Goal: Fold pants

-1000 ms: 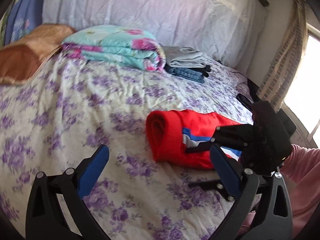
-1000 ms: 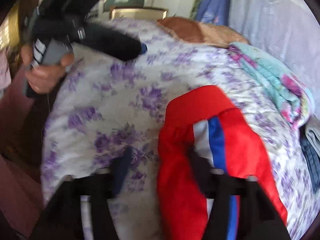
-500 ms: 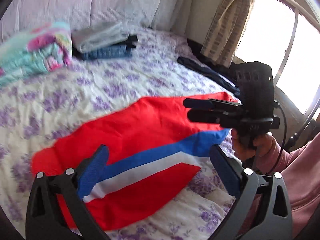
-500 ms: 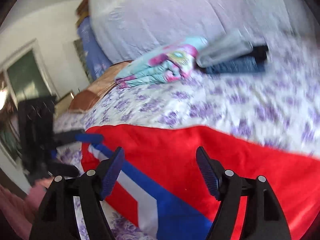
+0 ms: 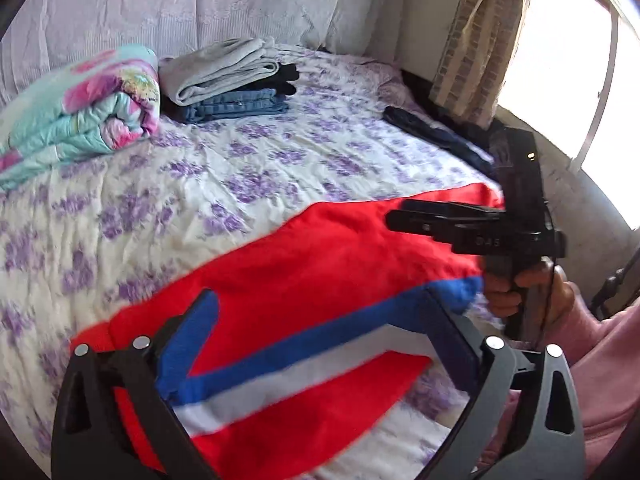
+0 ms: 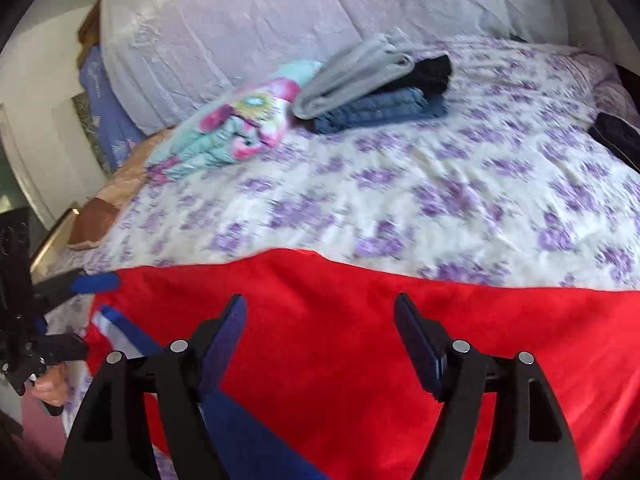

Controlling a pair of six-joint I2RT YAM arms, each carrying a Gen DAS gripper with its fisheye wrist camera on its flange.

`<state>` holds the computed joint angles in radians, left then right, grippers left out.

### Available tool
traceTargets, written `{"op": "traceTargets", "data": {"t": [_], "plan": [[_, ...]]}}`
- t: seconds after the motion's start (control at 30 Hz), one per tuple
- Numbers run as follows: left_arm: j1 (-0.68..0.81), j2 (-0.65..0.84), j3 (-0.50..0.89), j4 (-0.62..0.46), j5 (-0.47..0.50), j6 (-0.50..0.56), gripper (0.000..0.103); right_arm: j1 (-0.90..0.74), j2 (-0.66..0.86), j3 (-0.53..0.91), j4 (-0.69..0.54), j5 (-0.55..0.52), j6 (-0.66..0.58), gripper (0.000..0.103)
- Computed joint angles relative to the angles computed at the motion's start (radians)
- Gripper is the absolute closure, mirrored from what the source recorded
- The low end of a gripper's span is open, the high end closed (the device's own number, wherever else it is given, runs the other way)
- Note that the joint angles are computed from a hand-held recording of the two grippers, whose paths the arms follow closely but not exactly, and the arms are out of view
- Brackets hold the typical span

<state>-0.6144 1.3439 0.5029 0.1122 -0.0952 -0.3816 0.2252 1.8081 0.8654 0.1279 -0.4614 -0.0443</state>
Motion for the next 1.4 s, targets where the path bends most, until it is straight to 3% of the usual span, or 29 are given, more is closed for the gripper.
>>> {"op": "traceTargets", "data": {"t": [0.07,0.13,0.2,0.27,0.47,0.57,0.7,0.8,0.93,1.03,1.1,1.13,1.17,1.3,1.4], "plan": [[0.042,0.148,0.06,-0.009,0.011,-0.017,0.005,-0.032,0.055,0.059,-0.087,0.023,0.009,0.026],[0.049,0.241,0.077,0.02,-0.006,-0.01,0.005,-0.105,0.083,0.059,-0.08,-0.1,0.016,0.027],[-0.015,0.246,0.101,-0.021,-0.111,0.008,0.005,-0.146,0.041,0.035,-0.095,-0.095,0.013,0.027],[-0.04,0.261,0.109,-0.029,-0.155,0.006,0.005,-0.214,-0.029,-0.027,-0.039,-0.121,0.011,0.027],[0.02,0.228,0.065,0.035,-0.072,-0.006,0.005,-0.535,-0.099,-0.066,-0.02,-0.196,0.06,0.027],[0.018,0.222,0.059,0.043,-0.069,-0.018,0.005,-0.678,-0.054,-0.043,-0.017,-0.235,0.123,0.032],[0.013,0.229,0.062,0.046,-0.083,-0.022,0.005,-0.844,0.061,0.011,-0.011,-0.387,0.227,0.037],[0.01,0.227,0.061,0.045,-0.089,-0.027,0.005,-0.895,0.131,0.052,-0.026,-0.38,0.297,0.034],[0.004,0.23,0.064,0.042,-0.103,-0.031,0.005,-0.9,0.233,0.135,-0.047,-0.427,0.292,0.035],[0.0,0.234,0.068,0.036,-0.112,-0.028,0.005,-0.842,0.28,0.195,-0.056,-0.431,0.272,0.043],[0.001,0.234,0.069,0.037,-0.112,-0.026,0.005,-0.815,0.299,0.233,-0.091,-0.414,0.268,0.059],[0.002,0.234,0.068,0.038,-0.11,-0.026,0.005,-0.806,0.306,0.253,-0.121,-0.411,0.252,0.075],[0.001,0.235,0.068,0.038,-0.11,-0.026,0.005,-0.806,0.312,0.27,-0.148,-0.425,0.237,0.08],[0.0,0.238,0.07,0.038,-0.107,-0.022,0.005,-0.842,0.233,0.218,-0.1,-0.415,0.198,0.086],[-0.022,0.258,0.092,0.015,-0.136,-0.014,0.005,-0.83,0.289,0.257,-0.13,-0.346,0.185,0.086]]}}
